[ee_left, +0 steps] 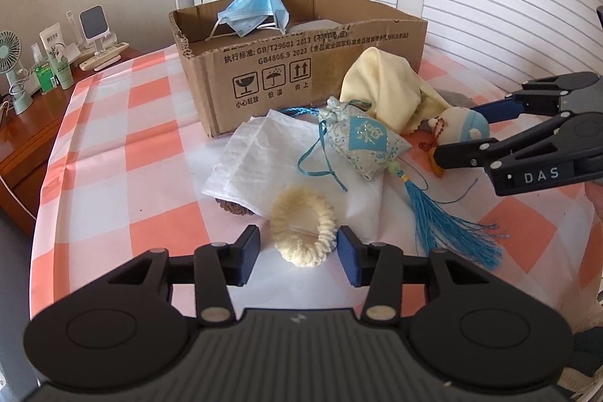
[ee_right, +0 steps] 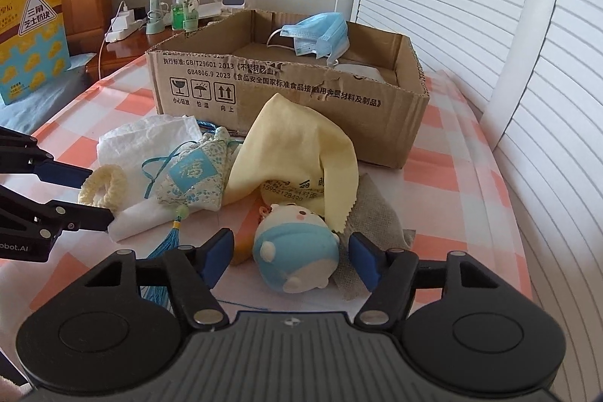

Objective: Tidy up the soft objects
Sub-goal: 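Grasp the cream ring sponge with the left gripper while the right gripper grasps the plush toy, then lift the ring sponge into the box and open the left gripper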

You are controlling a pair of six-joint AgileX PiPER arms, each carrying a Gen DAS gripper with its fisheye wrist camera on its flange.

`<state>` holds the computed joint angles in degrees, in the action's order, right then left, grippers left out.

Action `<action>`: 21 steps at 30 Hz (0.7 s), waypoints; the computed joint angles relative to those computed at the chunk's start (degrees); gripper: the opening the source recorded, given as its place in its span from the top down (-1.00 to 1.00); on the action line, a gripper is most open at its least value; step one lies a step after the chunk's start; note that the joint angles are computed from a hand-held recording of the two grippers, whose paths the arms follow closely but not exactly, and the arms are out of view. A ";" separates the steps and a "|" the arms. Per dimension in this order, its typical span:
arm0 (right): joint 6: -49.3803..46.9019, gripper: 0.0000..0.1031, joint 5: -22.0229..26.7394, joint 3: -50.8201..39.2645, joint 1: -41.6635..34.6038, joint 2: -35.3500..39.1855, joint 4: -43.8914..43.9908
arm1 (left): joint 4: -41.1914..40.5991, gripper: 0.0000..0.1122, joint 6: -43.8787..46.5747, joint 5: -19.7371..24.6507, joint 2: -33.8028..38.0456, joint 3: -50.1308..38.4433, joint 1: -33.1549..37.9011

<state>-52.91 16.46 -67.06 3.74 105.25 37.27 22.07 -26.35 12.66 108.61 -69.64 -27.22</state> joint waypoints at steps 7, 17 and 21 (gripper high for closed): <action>2.77 0.00 0.75 -0.37 0.21 -0.06 -2.36 | -4.36 0.36 3.88 -0.22 -0.01 -0.15 0.25; 1.60 0.03 3.73 1.03 -1.14 -3.31 -1.91 | -17.38 0.39 19.76 1.24 -3.51 1.40 0.52; -0.80 0.03 6.06 1.25 -2.24 -5.37 -0.55 | -23.39 0.39 28.13 4.73 -5.16 0.92 0.99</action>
<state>-53.71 22.52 -65.81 1.49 99.88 36.72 -1.32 1.79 17.39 103.45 -68.72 -26.23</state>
